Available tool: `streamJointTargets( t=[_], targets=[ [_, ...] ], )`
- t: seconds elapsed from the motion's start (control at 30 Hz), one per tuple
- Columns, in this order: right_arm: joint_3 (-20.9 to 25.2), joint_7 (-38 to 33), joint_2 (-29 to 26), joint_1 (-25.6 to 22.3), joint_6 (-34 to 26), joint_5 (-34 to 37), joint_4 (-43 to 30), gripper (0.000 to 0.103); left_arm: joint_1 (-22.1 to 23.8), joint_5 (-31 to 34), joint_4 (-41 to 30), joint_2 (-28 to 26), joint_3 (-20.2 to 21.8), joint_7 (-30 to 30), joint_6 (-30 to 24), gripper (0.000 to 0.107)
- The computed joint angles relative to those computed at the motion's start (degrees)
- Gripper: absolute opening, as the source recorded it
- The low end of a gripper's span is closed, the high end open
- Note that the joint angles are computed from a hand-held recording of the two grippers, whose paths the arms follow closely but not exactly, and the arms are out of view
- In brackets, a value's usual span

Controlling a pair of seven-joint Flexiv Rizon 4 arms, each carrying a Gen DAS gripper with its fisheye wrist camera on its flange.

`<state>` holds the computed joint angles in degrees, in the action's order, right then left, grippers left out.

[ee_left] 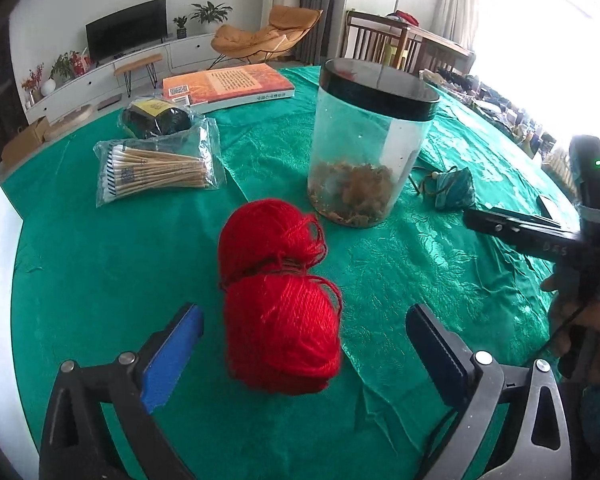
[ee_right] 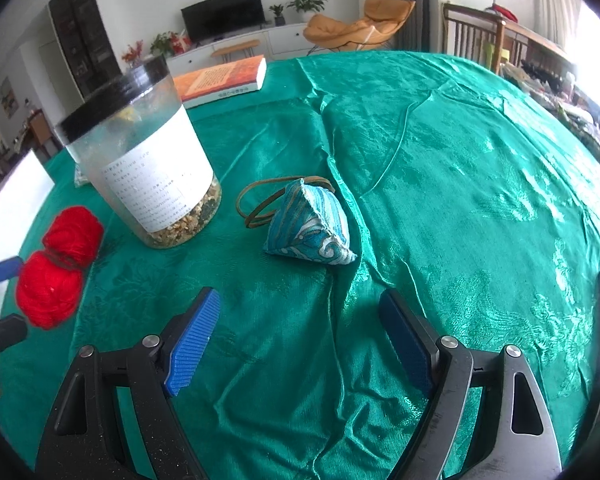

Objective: Organize soft objects

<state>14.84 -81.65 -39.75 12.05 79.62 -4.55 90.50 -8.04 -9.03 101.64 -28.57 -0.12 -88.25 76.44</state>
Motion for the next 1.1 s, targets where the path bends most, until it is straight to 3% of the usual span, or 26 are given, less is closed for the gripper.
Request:
streamJointTargets(
  t=[0.03,0.1,0.17,0.23,0.27,0.3,0.33,0.4,0.5,0.6,0.7,0.83,0.97,1.03,1.1],
  targets=[
    [2.6,-0.8,-0.4,-2.2,0.3,2.2,-0.9,0.084,-0.6,0.1,-1.3,-0.9,0.9,-1.2,-1.4,0.1],
    [3.0,0.8,-0.9,-2.8,-0.1,3.5,-2.8,0.084,-1.2,0.6,-3.1,-2.1,1.8,-2.8,-3.1,0.1],
    [3.8,-0.1,-2.2,-3.3,-3.6,3.4,-6.4,0.084,-1.7,1.7,-3.8,-2.5,2.7,-4.1,-4.1,0.092],
    [3.9,-2.9,-3.8,-2.6,-8.2,2.1,-10.3,0.084,-1.8,2.5,-4.0,-2.6,3.2,-4.9,-5.4,0.051],
    [3.3,-4.2,-4.8,-1.9,-11.1,1.3,-12.5,0.081,-0.7,1.8,-3.3,-2.4,2.1,-4.5,-5.0,0.051],
    [2.7,-5.0,-5.7,-1.2,-13.5,1.1,-14.3,0.069,1.4,-0.2,-1.5,-1.8,-0.3,-3.1,-2.7,0.049],
    [1.5,-5.1,-6.1,-0.3,-15.4,1.0,-15.4,0.041,2.3,-1.4,-0.4,-1.3,-1.4,-2.6,-1.5,0.048],
    [0.6,-5.5,-6.2,0.1,-17.0,1.8,-16.8,0.042,3.3,-2.9,1.6,0.0,-2.3,-2.1,1.0,0.048],
    [0.6,-5.7,-5.3,-0.4,-16.9,5.2,-17.7,0.042,7.4,-8.2,6.0,3.1,-7.5,1.2,5.9,0.048],
    [-2.2,-4.9,-2.3,1.6,-12.2,4.5,-14.4,0.042,10.4,-12.8,10.3,7.1,-11.5,4.6,9.8,0.048],
    [-1.9,-5.5,0.6,2.1,-8.8,3.8,-12.3,0.042,12.7,-16.9,14.3,11.7,-13.7,7.7,12.5,0.048],
    [-0.3,-7.6,4.5,2.5,-6.7,2.9,-10.1,0.042,17.1,-27.5,21.8,19.7,-18.3,15.4,16.0,0.048],
    [2.8,-11.2,8.1,3.2,-5.8,3.3,-8.9,0.042,16.6,-32.2,28.8,28.6,-14.3,18.0,16.3,0.049],
    [5.2,-13.8,9.6,3.8,-5.7,4.2,-8.5,0.042,18.1,-27.6,32.5,33.7,-11.2,13.9,14.9,0.049],
    [8.2,-16.9,10.9,4.5,-6.1,6.1,-8.5,0.042,22.6,-20.3,35.8,39.1,-9.8,8.5,12.6,0.049]
  ],
)
